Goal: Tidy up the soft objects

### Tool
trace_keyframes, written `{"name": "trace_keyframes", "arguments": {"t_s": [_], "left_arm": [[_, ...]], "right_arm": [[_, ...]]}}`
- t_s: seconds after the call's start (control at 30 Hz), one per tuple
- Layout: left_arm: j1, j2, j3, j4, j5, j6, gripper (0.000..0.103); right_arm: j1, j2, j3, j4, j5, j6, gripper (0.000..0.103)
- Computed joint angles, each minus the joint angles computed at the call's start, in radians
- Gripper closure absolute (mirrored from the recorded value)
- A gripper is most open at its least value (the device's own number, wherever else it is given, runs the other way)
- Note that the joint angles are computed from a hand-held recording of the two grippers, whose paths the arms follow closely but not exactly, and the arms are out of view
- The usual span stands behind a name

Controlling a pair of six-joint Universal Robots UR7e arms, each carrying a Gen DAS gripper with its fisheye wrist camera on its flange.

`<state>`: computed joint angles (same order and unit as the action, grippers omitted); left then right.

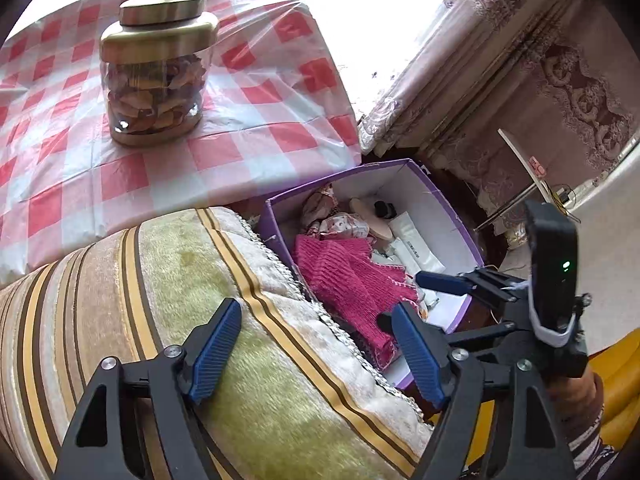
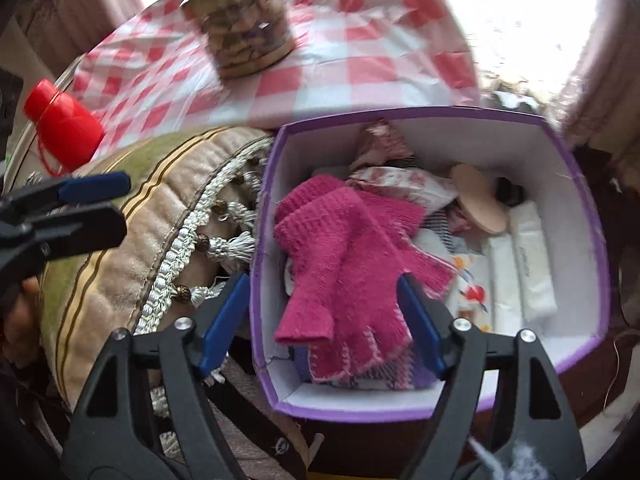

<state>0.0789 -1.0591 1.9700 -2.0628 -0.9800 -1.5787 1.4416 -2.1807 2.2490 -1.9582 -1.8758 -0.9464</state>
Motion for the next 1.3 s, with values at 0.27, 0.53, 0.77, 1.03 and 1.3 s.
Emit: {"name": "trace_keyframes", "arguments": {"t_s": [0.27,0.53,0.77,1.03,1.3], "left_arm": [[-0.005,0.041,-0.018,-0.059,-0.032,0.089,0.002],[0.015,0.043,0.005,-0.143,-0.037,0.110,0.000],[0.030,0.064,-0.013,-0.130,-0.052,0.139,0.000],[0.034,0.067,-0.015,-0.128,-0.058,0.140,0.000],[0.034,0.069,-0.017,-0.127,-0.061,0.141,0.000]], "right_arm": [[0.008,-0.111,0.010,-0.056,-0.059,0.104,0.020],[0.031,-0.122,0.040,-0.177,-0.110,0.101,0.020],[0.032,-0.121,0.043,-0.205,-0.113,0.094,0.020],[0.032,-0.119,0.041,-0.207,-0.110,0.098,0.020],[0.029,-0.120,0.042,-0.206,-0.108,0.096,0.020]]}}
